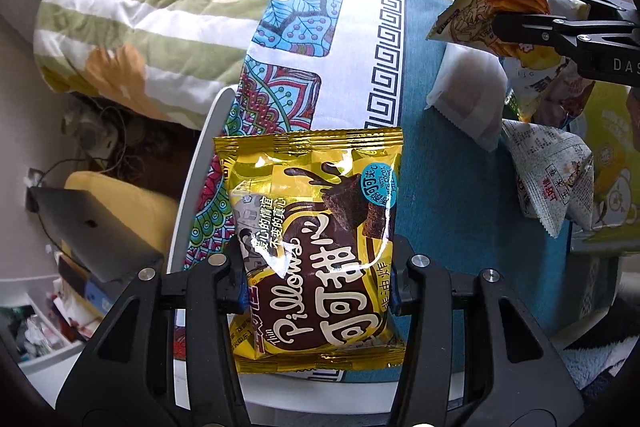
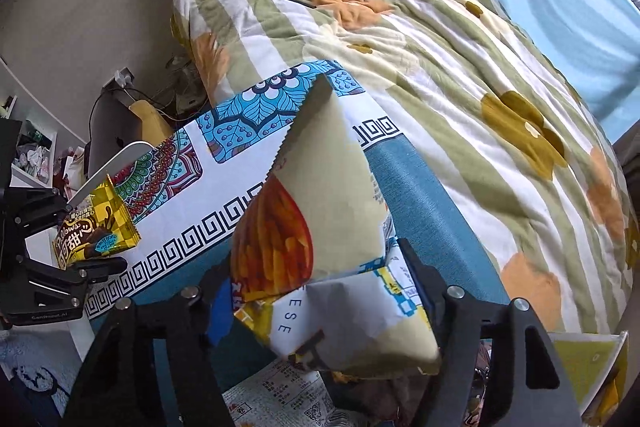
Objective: Organize snacks
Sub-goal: 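Grasp the yellow Pillows chocolate bag with the left tool while the right tool grasps the white fries bag, then carry both bags over the box and open both tools to release them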
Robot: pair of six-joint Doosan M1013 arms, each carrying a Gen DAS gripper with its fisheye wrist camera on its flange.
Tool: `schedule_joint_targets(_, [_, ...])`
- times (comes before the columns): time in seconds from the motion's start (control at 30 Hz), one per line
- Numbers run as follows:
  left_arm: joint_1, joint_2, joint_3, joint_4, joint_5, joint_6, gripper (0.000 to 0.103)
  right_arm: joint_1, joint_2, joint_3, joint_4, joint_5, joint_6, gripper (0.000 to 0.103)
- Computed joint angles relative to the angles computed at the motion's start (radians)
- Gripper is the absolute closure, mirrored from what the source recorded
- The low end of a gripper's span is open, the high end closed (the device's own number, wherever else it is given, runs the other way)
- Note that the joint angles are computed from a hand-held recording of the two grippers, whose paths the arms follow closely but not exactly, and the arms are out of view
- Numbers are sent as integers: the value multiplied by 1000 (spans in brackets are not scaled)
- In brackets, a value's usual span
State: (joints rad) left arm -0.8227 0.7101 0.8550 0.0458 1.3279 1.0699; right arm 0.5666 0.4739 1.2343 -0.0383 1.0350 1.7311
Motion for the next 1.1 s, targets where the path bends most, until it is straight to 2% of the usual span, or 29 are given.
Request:
schedule_joint_targets(0.3, [4,-23,-48,37,-19,53,60,16,-78,32,-58,-75,207,40])
schedule_joint_targets(0.47, [0,-39,-76,47,-66,117,60,36,-146,73,-148,-96,379,40])
schedule_joint_targets(0.63, [-10,-38,-129,20,-107,214,60,67,-221,120,-289,-52,609,40])
schedule_joint_targets(0.77, [-26,-15,-198,-16,-113,298,60,95,-273,157,-408,35,793,40])
schedule_joint_targets(0.97, [-65,43,-331,-50,-92,364,60,125,-352,223,-511,141,995,40])
schedule_joint_targets(1.1, [-102,108,-462,-66,-48,374,60,132,-412,285,-546,176,1089,40])
